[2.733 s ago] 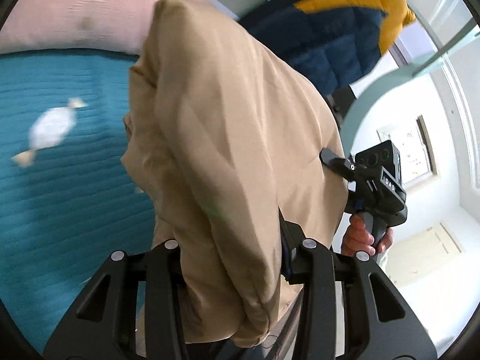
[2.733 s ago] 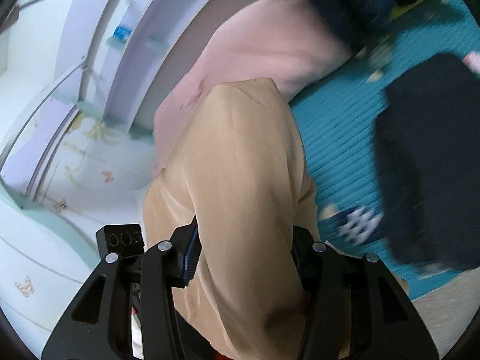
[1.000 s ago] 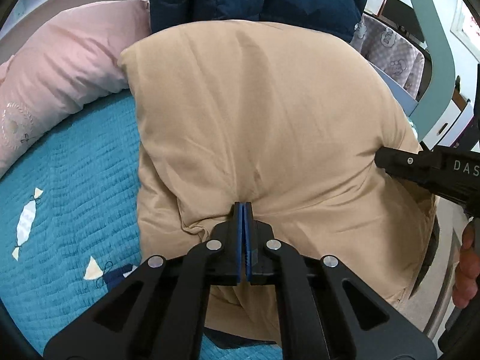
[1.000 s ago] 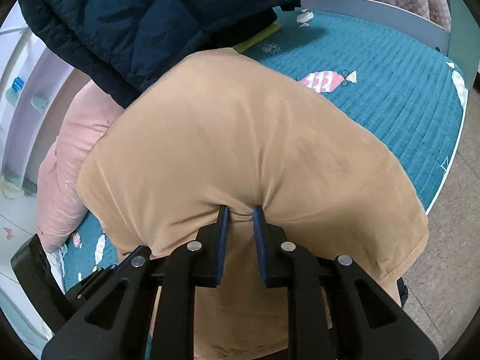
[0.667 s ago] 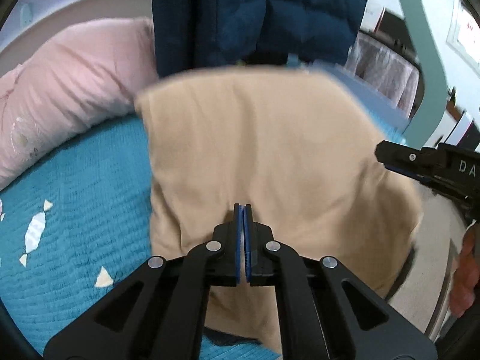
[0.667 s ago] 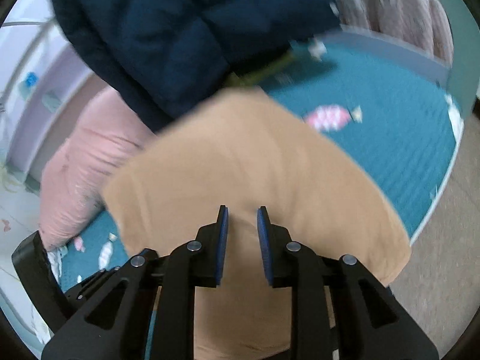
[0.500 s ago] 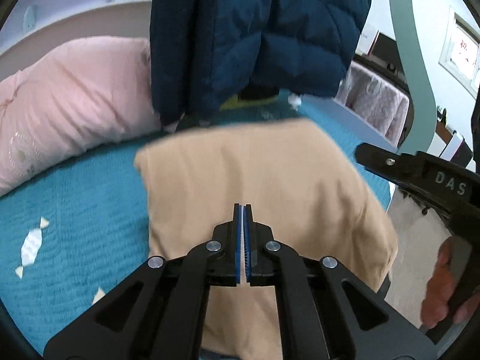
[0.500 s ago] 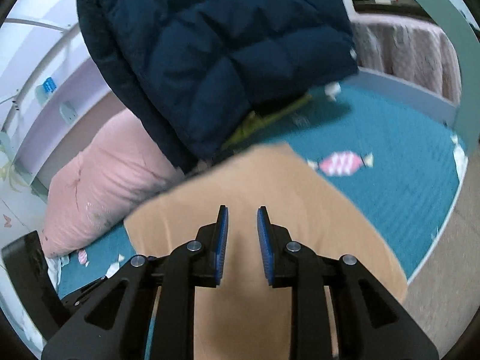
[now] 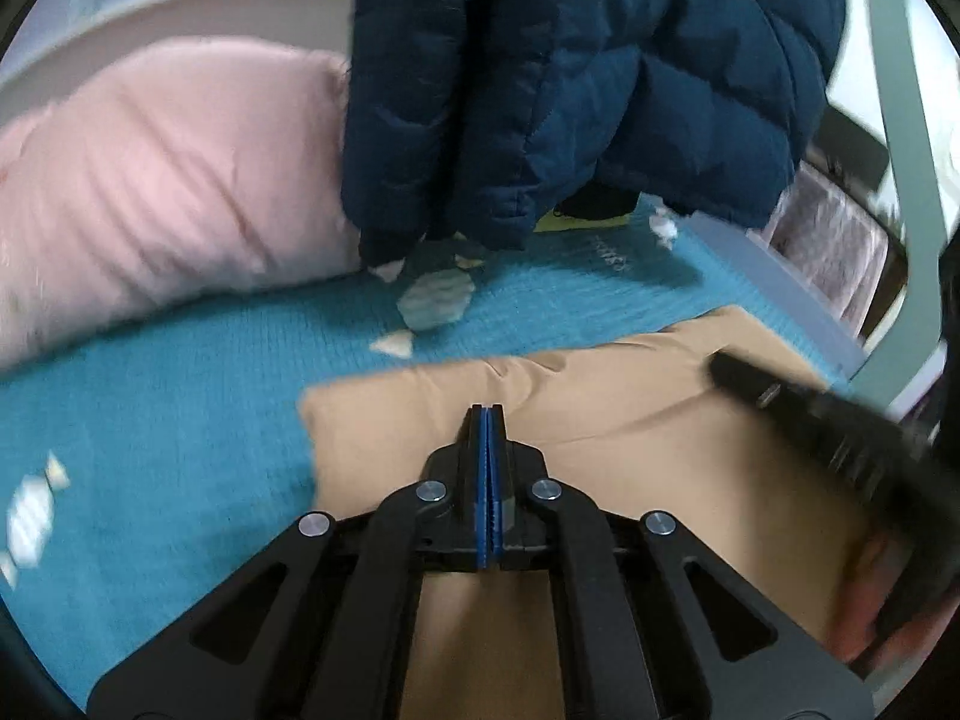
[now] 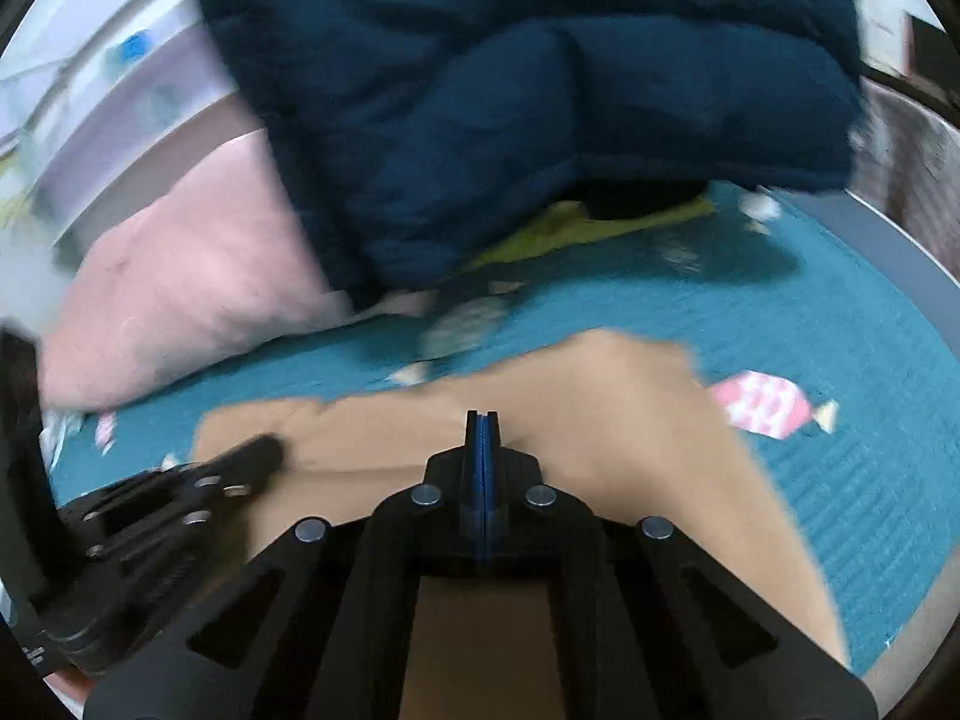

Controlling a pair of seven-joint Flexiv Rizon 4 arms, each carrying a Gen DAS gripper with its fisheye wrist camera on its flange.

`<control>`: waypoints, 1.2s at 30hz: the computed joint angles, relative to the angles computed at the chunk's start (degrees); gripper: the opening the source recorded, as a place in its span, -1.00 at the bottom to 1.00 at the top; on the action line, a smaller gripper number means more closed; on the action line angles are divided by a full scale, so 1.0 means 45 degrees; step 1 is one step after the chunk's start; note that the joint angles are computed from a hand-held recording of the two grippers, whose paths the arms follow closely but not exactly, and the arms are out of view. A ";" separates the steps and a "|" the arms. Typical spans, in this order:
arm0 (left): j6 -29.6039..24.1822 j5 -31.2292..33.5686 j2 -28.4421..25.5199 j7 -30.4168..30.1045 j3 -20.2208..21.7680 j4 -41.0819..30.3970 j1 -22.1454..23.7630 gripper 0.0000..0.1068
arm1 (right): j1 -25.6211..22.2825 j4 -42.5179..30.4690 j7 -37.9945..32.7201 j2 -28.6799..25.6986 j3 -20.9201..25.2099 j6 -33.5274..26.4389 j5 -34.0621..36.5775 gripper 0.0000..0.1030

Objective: Fold large clothes
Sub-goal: 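Lower the bundle onto the bed below the puffer jacket and open both tools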

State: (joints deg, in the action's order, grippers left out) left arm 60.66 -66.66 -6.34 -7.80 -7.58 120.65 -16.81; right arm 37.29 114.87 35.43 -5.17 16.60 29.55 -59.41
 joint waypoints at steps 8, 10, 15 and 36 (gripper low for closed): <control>0.2518 0.3190 -0.1400 -0.2559 0.0318 -0.1119 0.0118 -0.96 | 0.0057 0.0283 0.0095 0.1158 0.0759 -0.3363 0.2381 -0.88; 0.1000 0.4737 -0.1598 -0.4451 0.0775 -0.1768 0.0679 -0.96 | 0.0121 0.0885 0.1422 0.1982 0.0996 -0.3694 0.3185 -0.88; 0.0695 0.2427 -0.0269 -0.2823 0.0139 -0.0689 0.1655 -0.96 | 0.0929 0.0380 0.2801 0.2233 0.2389 -0.6192 0.2975 -0.88; 0.1899 -0.2683 0.1395 0.3397 0.0711 0.2463 -0.0577 -0.96 | 0.2497 0.0461 0.3285 0.0464 0.1430 -0.4839 0.0215 -1.00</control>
